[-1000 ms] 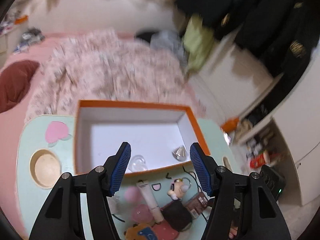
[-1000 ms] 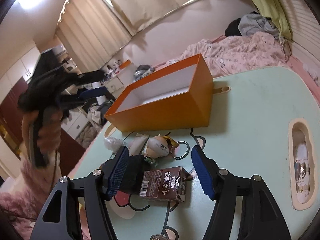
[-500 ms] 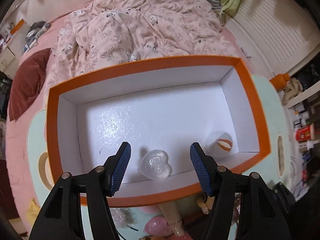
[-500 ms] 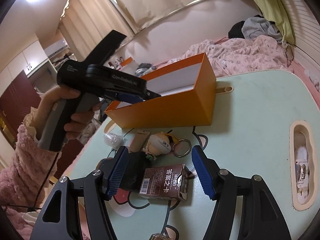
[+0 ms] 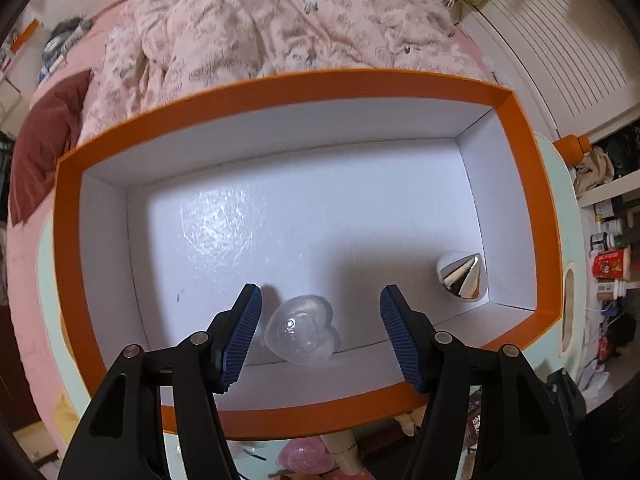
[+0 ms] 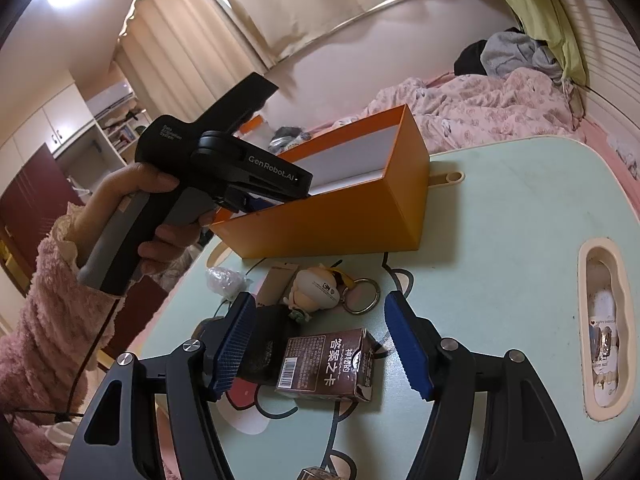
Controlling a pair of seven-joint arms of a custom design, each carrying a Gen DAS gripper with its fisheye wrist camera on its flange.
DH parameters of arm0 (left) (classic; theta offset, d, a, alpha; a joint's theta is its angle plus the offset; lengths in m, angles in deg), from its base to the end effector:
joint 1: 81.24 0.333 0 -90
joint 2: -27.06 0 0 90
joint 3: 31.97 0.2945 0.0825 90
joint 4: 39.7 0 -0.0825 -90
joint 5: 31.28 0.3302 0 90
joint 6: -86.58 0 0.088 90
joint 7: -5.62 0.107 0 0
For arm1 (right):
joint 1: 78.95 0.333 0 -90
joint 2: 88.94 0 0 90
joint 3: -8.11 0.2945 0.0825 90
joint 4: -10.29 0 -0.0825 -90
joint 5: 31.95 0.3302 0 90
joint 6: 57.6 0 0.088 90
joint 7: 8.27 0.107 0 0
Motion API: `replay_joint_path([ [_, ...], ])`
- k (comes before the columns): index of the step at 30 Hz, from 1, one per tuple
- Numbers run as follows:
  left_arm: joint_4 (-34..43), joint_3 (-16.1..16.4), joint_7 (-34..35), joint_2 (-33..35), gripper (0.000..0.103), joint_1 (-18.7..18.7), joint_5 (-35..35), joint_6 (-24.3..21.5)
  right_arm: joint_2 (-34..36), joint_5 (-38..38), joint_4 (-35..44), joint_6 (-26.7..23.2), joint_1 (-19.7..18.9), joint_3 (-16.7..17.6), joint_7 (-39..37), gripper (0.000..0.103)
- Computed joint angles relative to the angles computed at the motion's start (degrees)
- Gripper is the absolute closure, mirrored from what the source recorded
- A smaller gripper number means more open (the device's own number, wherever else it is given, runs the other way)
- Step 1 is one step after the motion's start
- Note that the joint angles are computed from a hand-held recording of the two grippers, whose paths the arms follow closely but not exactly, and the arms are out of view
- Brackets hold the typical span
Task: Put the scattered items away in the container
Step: 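Reach into the box and grasp the clear plastic heart with the left tool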
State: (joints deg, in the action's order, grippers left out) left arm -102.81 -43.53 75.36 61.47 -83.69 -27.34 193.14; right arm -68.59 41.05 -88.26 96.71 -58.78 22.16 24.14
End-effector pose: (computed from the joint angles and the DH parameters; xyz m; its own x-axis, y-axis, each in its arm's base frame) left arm 0.6648 -0.1189 0.4811 0.1309 -0.9863 0.1002 -0.9794 -0.1443 -0.1410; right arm 0.5486 0.3127 0.4396 0.6188 -0.6041 -0.5022 -0.6983 -0.1302 -0.7038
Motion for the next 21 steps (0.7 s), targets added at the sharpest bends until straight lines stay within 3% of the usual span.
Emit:
replay_joint_path([
  [5, 5.33, 1.24, -2.61, 2.28, 0.041, -0.8, 1.76, -5.92, -0.11, 0.22, -0.11, 0.15, 0.06, 0.07, -0.48, 0.036],
  [8, 5.93, -0.25, -2.12, 3.16, 0.035, 1.42, -2.32, -7.36, -0.19, 0.63, -0.16, 0.28, 0.04, 0.09, -0.96, 0.036],
  [10, 3.74, -0.3, -2.36, 2.16, 0.025, 1.83, -2.95, -5.4, -0.2, 0.98, -0.11, 0.04, -0.09, 0.11, -1.25, 0.036],
  [16, 3.78, 0.28, -4.63, 2.22, 0.018, 0.39, -1.29, -4.85, -0.28, 1.41, -0.16, -0.18, -0.17, -0.05, -1.54, 0.035],
  [21, -0.75, 0.13, -5.2, 0.02, 0.018, 0.6, -1.07, -1.63, -0.22, 1.38, -0.14, -0.29, -0.12, -0.1, -1.48, 0.035],
])
